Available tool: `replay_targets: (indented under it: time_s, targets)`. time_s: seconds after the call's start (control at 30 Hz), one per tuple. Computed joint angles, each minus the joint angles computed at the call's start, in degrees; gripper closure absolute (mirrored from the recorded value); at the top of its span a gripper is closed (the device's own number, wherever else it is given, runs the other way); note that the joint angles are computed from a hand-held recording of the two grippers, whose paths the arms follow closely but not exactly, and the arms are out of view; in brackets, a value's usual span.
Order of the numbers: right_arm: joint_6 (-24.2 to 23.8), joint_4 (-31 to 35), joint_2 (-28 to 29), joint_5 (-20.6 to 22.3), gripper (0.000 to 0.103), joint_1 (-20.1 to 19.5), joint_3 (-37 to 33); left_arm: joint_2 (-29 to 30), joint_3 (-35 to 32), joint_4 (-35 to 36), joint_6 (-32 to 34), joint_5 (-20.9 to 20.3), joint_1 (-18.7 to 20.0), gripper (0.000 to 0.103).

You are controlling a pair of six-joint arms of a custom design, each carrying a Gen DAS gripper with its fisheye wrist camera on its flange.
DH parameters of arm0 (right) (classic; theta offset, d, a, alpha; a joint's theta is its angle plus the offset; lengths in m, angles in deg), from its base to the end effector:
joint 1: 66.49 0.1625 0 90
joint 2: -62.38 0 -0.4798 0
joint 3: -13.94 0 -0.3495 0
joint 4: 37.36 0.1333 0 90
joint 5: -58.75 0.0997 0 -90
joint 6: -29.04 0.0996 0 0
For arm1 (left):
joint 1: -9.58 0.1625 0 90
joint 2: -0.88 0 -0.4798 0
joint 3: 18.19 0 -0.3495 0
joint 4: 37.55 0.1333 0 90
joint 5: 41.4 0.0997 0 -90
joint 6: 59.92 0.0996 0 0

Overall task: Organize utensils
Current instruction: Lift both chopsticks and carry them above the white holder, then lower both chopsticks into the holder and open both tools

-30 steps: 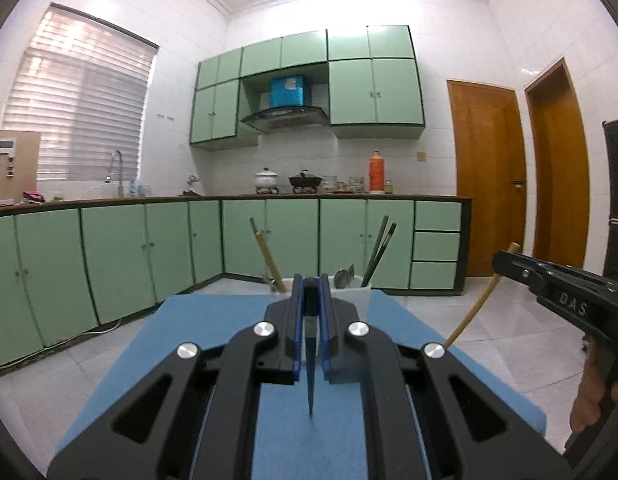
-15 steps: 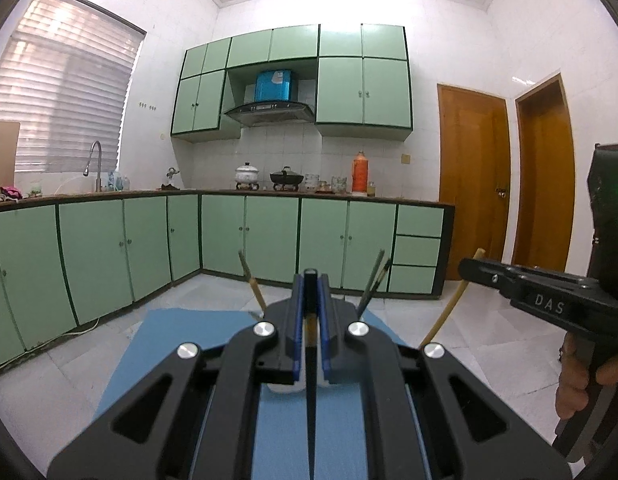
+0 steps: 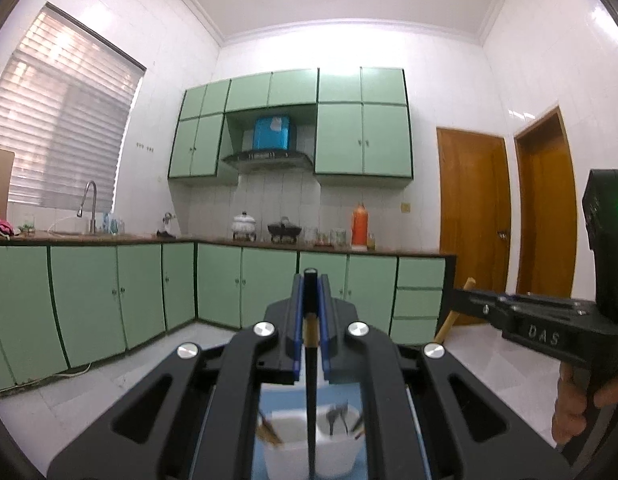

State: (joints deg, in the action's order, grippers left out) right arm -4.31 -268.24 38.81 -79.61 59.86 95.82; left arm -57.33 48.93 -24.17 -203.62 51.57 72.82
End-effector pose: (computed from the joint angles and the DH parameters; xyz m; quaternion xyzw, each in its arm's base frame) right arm 0.4634 -0.5304 0.1473 0.1699 -0.7170 0.6098 0.2919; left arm -0.1793 -0.6401 0.3862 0.4464 0.7001 -0.5568 0.0249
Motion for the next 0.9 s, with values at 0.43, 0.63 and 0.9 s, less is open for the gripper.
replay_targets:
  time_s: [0.43, 0.63, 0.9]
  targets:
    - [4.5, 12.6, 2.0, 1.0, 0.096, -5.6, -9.7, 14.4, -18.6, 2.3, -2.3, -5.2, 0.2, 0.097]
    - [7.6, 17.5, 3.2, 1.9, 0.096, -8.4, -10.6, 19.8, -25.4, 6.8, -1.5, -6.6, 1.8, 0.097]
    - [9.5, 19.1, 4.8, 2.2, 0.096, -10.7, -10.6, 23.9, -30.1, 11.2, -0.1, -7.4, 3.8, 0.097]
